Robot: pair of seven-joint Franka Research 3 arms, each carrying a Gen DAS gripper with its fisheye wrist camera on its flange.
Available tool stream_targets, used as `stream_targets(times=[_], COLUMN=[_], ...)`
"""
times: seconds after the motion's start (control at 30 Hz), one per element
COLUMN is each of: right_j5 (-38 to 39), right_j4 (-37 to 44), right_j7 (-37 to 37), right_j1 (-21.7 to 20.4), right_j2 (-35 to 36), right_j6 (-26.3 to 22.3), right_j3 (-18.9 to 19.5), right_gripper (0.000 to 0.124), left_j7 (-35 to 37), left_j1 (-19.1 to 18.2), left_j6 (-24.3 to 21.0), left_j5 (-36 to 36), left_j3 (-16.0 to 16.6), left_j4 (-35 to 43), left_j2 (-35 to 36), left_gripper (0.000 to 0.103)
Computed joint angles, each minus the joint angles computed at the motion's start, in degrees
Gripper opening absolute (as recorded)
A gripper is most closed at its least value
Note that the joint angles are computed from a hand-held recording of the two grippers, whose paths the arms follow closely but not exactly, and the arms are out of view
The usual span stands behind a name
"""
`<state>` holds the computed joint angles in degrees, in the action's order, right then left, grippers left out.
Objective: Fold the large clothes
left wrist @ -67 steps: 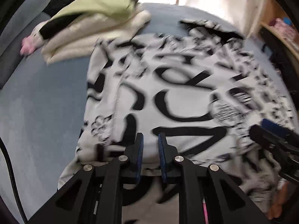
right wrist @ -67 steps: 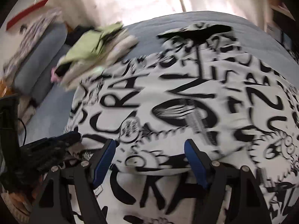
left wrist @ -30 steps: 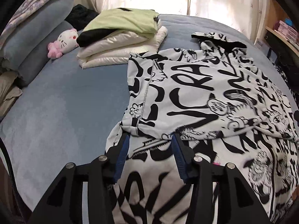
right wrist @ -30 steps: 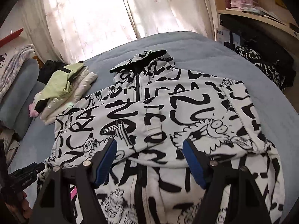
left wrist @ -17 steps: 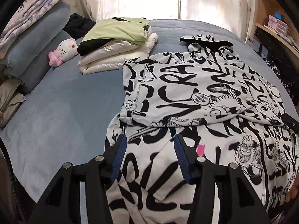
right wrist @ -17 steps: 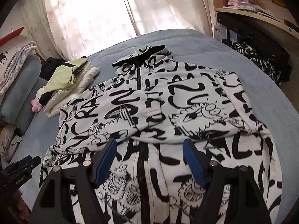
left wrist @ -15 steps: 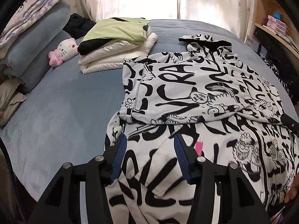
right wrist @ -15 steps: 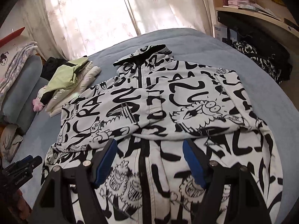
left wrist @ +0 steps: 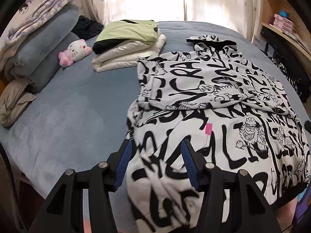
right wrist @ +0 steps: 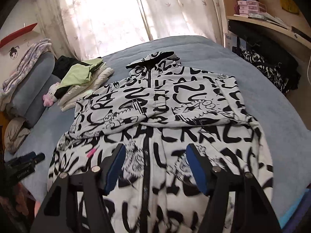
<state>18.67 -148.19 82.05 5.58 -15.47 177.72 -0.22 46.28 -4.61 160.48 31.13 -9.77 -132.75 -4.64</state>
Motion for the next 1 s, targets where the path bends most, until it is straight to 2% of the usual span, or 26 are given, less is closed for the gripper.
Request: stream_targets(times=[0.13,0.23,0.37,0.5,0.6,0.7,0.8,0.93,1.0], right_j5=[-3.1,-4.5,-5.4,-4.3,-2.0,1.2,3.3,4.8,4.5], right_j4=[-3.0,-5.1,-7.2,-8.7,-9.3,-9.5,-9.1,-9.1,-9.2], right_j7=[0.7,0.3,-0.1,-1.2,-2.3,-4.9,-6.1,-7.1,-6.7], right_j1=[-3.3,-4.5,-5.6,-5.7,-6.1,-6.0,-7.4,-9.2,-10.4], right_j2=[-4.1,-6.9,-9.3,-10.6,-11.4,-11.8,-10.7,-9.2,-8.4], right_j6=[-2.1,-4.0,-7.3,-10.2,-12.3,-14.0,-15.9,-16.6,-16.5], right_j3=[1.6,1.4,0.7,-1.8,-4.7,-8.0,-9.2,-8.9,-8.2], right_gripper=[0.065,0.065,0.065,0.065,0.065,0.065,0.065,0.065,0.065], left_j7=[1.7,6.8,18.8,33.8,41.4,47.9,53.4,58.1,57.2], left_j1=[0.6,0.1,-3.3,-8.1,-9.5,-9.9,-9.2,-7.2,-5.8], left_j6=[1.9,3.2,4.0,2.2,0.7,-0.3,-1.7,-3.0,-3.1], left_j5=[-4.0,-11.8,-28.1,-47.3,-57.0,-65.2,-71.7,-76.5,-75.4], left_j3=[1.5,3.6,8.1,12.8,13.6,13.1,11.9,9.5,8.1], left_j4=[-4.2,-7.2,-10.1,-11.3,-11.1,-10.2,-8.7,-6.0,-4.9], left_j2=[-3.2,-5.1,-6.1,-5.7,-4.3,-2.4,-0.4,2.4,3.7], left_gripper=[0.056,0.056,0.057,0.06,0.06,0.06,0.06,0.061,0.061])
